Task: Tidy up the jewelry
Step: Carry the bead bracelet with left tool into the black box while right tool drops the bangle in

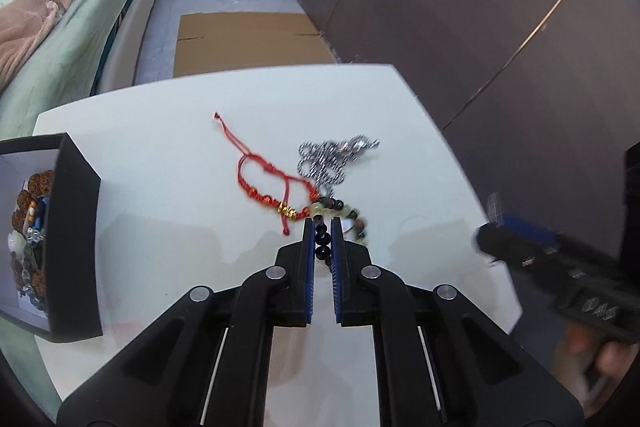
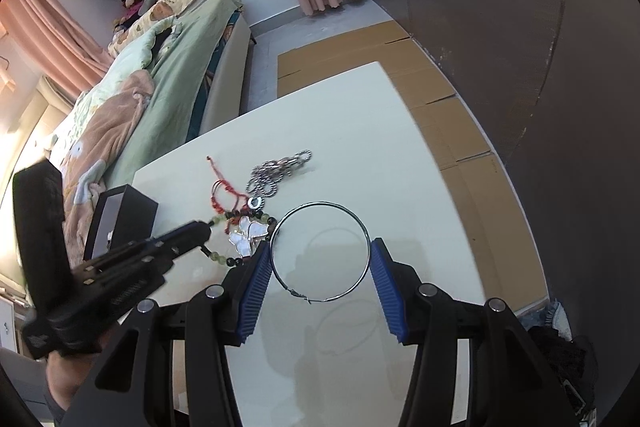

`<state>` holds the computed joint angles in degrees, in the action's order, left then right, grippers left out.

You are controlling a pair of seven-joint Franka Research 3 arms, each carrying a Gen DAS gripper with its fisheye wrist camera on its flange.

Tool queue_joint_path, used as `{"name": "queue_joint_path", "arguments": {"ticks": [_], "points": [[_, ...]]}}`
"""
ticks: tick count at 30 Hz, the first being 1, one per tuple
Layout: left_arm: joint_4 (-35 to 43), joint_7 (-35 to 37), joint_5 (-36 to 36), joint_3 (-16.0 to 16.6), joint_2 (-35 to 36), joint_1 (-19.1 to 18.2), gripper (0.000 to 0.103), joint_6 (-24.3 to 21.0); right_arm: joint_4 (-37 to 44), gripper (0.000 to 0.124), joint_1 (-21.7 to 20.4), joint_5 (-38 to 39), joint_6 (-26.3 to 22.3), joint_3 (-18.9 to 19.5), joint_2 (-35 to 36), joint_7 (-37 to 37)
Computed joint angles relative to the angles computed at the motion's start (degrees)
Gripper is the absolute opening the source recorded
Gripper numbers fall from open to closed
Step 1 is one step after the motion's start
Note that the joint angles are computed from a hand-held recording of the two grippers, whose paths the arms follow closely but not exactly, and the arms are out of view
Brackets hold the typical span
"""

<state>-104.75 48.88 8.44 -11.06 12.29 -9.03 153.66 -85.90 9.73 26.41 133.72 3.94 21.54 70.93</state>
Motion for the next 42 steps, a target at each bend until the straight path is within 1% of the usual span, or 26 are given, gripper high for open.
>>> {"name": "queue_joint_path", "arguments": {"ticks": [2,9,15,17,19,21,26,30,36,42], "points": [[-1.13,0.77,-1.01,-0.22,-1.27,0.47,0.008,1.46,-0.06,0.049,0.14,0.29,0.06,0.26,-0.06,-0.18],[-5.71,-0.01,-0.69,0.62,-6.22,1.12,0.008,4.47,0.42,0.049,0.12,3.8,-0.33,1.44,0.14,-0.99],[-10.69,-4.78,3.72,1.91,-11.85,1.97,0.008,6.73,-0.87,0.049,-0.29,11.43,1.56,3.6,-1.01,-4.71],[-12.22,-6.6,5.6,2.19,-13.78,2.56,0.008,7.32,-1.36,0.049,-0.01,13.23,2.19,3.85,-1.42,-5.39],[-13.8,-7.08,5.83,2.46,-15.68,3.22,0.008,8.16,-2.07,0.049,0.53,14.49,3.45,3.98,-1.95,-5.77],[-15.72,-9.87,8.57,2.52,-18.22,4.48,0.008,8.49,-2.63,0.049,0.92,16.16,4.43,4.34,-2.35,-6.25],[-19.18,-12.93,11.21,2.69,-22.43,6.95,0.008,9.12,-3.3,0.049,2.14,18.46,5.51,4.93,-2.78,-7.44],[-21.7,-13.3,11.22,3.23,-25.06,8.19,0.008,9.74,-3.04,0.049,3.16,19.35,5.58,5.44,-2.47,-8.17],[-25.21,-12.32,8.08,4.85,-27.98,9.23,0.008,9.86,-2.72,0.049,4.65,20.12,6.14,6.11,-1.87,-8.66],[-27.19,-9.25,3.67,6.54,-28.81,8.65,0.009,8.84,-2.16,0.049,6.21,20.31,6.82,6.9,-0.98,-8.81]]}}
